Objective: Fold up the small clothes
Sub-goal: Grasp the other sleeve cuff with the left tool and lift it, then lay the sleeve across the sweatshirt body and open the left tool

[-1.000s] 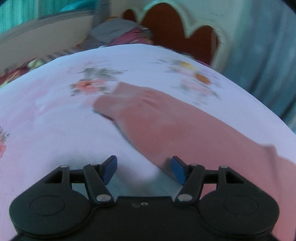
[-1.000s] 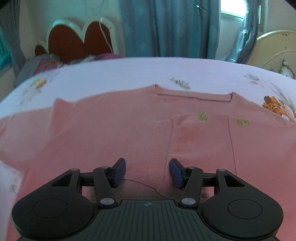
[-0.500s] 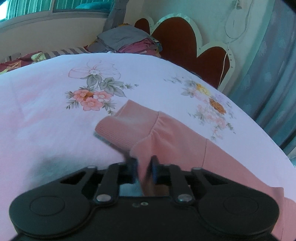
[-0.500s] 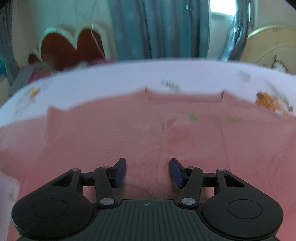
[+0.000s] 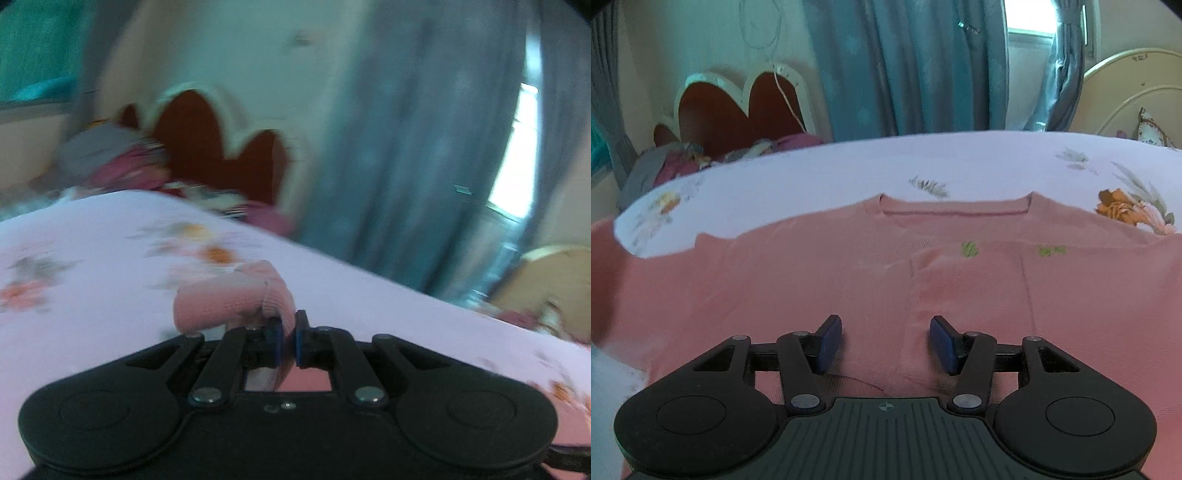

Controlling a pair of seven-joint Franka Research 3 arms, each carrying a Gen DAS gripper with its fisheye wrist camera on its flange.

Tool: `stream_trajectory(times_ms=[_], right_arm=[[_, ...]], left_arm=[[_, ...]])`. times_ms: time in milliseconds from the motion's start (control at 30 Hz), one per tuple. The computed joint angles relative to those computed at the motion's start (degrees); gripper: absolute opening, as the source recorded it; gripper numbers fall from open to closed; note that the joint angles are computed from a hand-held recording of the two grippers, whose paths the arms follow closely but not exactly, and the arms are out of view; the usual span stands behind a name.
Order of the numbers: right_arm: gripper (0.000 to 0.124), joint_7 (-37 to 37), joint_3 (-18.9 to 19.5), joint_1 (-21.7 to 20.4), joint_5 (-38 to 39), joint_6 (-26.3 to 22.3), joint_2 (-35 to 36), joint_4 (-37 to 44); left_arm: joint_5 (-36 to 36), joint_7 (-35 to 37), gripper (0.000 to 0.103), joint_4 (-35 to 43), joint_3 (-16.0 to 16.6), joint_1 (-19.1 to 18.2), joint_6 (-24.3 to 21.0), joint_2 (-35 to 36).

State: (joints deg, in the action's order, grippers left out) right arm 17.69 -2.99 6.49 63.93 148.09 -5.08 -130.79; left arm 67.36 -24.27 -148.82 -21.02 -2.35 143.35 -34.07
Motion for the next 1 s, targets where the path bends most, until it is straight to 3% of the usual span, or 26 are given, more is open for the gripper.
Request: stream_trajectory(times_ms=[133, 367, 500, 533, 600, 667, 800, 1000], right_arm=[[0.053, -0.6, -1.4, -1.4, 0.3, -1.6, -0.9, 0.1], [0.053, 0.0, -4.0, -5.2, -1.2, -3.6, -0.8, 0.9], [0.053, 1.3, -5.0, -7.6, -3.1, -6.6, 0.2, 2.5], [0.053, 1.3, -5.2, -8.2, -3.4, -7.7, 0.4, 2.9], [0.053, 1.2, -5.5, -9.1, -3.6, -10.1, 0.8, 3.6], [0.053, 0.9, -5.6, -9.8, -3.5, -13.1, 0.9, 4.2], [0.053, 0.1, -5.3, -10.3, -3.3, -18.2, 0.7, 4.6], [0.053, -3.9, -4.0, -8.9, -3.0, -21.3, -1.3, 3.2]], left_arm=[[7.3, -2.9, 0.006, 9.2, -2.6, -0.1, 5.3, 10.4], [18.1, -3.5, 0.006, 26.0, -4.0, -5.9, 7.2, 31.4], [14.5, 7.9, 0.008, 33.0, -3.0, -10.2, 6.8, 41.5], [10.9, 13.1, 0.015, 34.3, -2.9, -10.9, 7.0, 43.6], [5.0, 19.9, 0.024, 34.8, -2.6, -12.3, 6.3, 45.3], [3.4, 21.7, 0.025, 33.7, -1.7, -13.8, 5.7, 44.9], [2.1, 21.5, 0.057, 32.0, 0.3, -17.6, 1.0, 42.8], [0.0, 22.1, 0.059, 27.7, 3.5, -21.7, -4.6, 37.3]])
